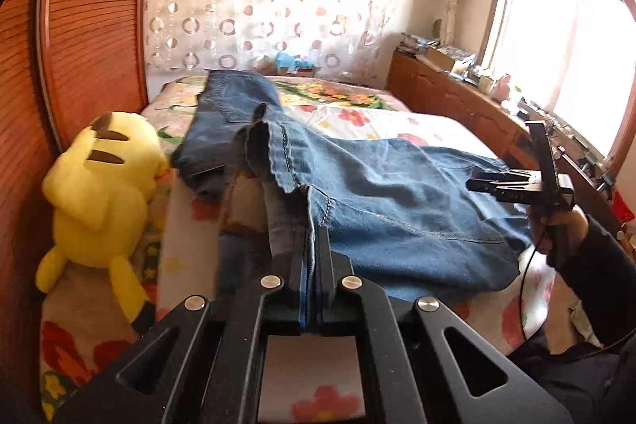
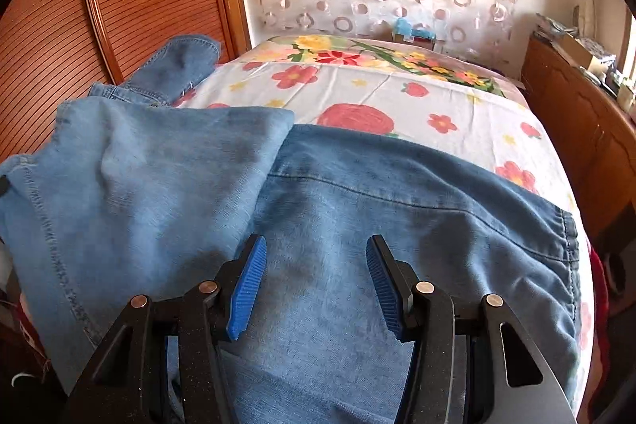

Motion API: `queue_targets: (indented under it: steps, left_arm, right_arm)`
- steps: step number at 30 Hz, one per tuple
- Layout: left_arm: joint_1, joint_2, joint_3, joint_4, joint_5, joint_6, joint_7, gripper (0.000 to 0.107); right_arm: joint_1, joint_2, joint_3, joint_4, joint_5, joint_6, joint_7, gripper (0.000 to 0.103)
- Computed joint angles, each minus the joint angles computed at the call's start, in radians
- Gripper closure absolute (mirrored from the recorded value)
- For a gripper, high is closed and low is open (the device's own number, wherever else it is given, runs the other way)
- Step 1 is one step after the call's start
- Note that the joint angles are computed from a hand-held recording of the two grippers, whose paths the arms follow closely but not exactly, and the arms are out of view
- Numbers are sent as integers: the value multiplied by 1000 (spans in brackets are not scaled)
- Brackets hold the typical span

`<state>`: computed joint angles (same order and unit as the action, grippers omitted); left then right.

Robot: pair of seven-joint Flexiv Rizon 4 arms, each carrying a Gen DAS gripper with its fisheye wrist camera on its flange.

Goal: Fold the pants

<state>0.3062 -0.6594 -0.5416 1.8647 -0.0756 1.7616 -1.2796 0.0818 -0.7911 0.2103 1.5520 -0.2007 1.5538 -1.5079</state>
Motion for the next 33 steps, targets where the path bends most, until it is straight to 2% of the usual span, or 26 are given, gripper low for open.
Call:
queue_targets:
  steps: [6, 9, 11, 13, 14, 16, 17, 20, 23, 31, 33]
  left_arm:
    - [-84, -5, 101, -14, -44, -43, 1, 103]
    - [-114, -18, 135, -36, -72, -72, 5, 103]
    - [-118, -24, 137, -44, -87, -80, 12, 95]
    - [-130, -24, 150, -48, -97, -69, 14, 67]
    - [-138, -27, 159, -55, -100, -61, 14, 61]
    - [-146, -34, 169, -76, -104, -64, 19, 60]
    - [-151, -40, 173, -94, -106, -74, 25, 60]
    - [-228, -58, 264, -168, -124, -89, 23, 60]
    - [-264, -91, 306, -251, -138, -115, 37, 60]
    - [-356, -204, 430, -510, -190, -336, 41, 61]
    - [-402, -230, 509, -579, -180, -420, -2, 61]
  right_arm:
    - [-10, -34, 13, -16, -3, -13, -15, 49]
    - [23, -37, -34, -7, -8, 13, -6, 48]
    - [32, -40, -48, -8, -15, 18, -2, 48]
    - [43, -39, -66, 0, -20, 35, 4, 48]
    - [54, -36, -82, 12, -23, 50, 9, 47]
    - [83, -37, -121, 22, -32, 68, 25, 45]
    - [79, -39, -116, 20, -37, 69, 27, 45]
    - [79, -46, -117, 18, -47, 74, 38, 45]
    - [73, -50, -111, 14, -56, 76, 43, 45]
    - [85, -50, -131, 26, -70, 96, 62, 45]
    - [86, -48, -134, 30, -72, 98, 65, 45]
